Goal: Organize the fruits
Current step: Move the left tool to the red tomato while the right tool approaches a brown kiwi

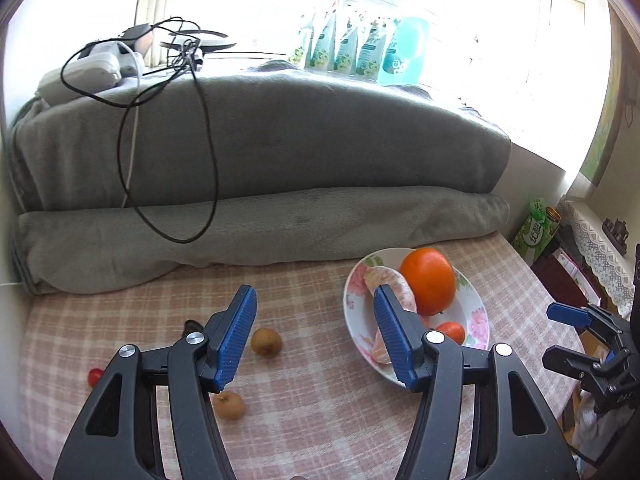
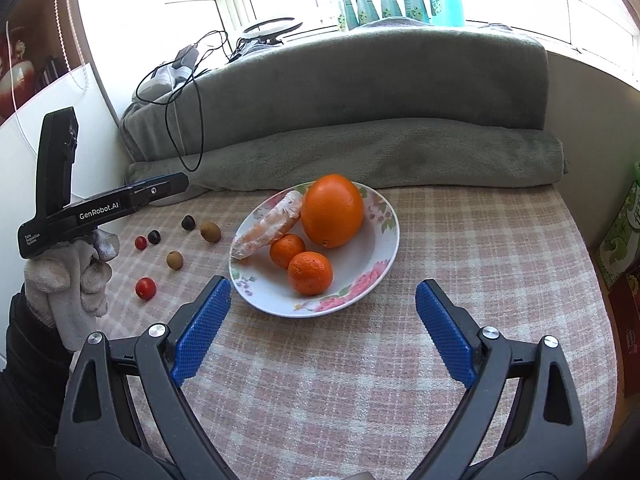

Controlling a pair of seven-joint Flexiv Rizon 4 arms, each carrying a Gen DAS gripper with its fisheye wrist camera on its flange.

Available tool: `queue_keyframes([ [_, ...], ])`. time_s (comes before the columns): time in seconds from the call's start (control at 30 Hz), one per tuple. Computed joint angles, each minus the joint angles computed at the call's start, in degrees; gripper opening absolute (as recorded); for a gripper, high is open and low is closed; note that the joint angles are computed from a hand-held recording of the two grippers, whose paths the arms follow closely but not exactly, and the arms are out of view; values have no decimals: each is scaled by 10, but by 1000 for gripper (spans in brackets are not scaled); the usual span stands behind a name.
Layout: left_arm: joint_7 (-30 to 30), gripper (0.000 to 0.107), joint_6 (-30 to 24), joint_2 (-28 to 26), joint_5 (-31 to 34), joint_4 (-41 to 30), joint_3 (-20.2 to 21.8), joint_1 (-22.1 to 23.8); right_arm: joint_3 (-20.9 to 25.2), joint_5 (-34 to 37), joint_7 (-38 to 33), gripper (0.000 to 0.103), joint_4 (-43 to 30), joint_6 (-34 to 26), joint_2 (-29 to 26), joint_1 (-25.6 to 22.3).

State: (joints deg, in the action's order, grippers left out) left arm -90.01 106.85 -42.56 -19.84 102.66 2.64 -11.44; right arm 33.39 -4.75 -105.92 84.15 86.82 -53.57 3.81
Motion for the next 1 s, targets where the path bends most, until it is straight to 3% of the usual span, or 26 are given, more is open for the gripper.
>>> queue_keyframes([
  [0.5, -13, 60, 87, 56, -65, 148, 50, -25, 18, 1, -66, 95, -43, -54, -15, 47],
  [0.7, -27, 60, 123, 67, -51, 194, 12, 8, 12, 23, -104, 95, -78, -94, -23, 78],
  [1.0, -68, 60, 118, 56, 28, 219, -45, 66, -14, 61, -138, 95, -149, -178, -42, 131],
])
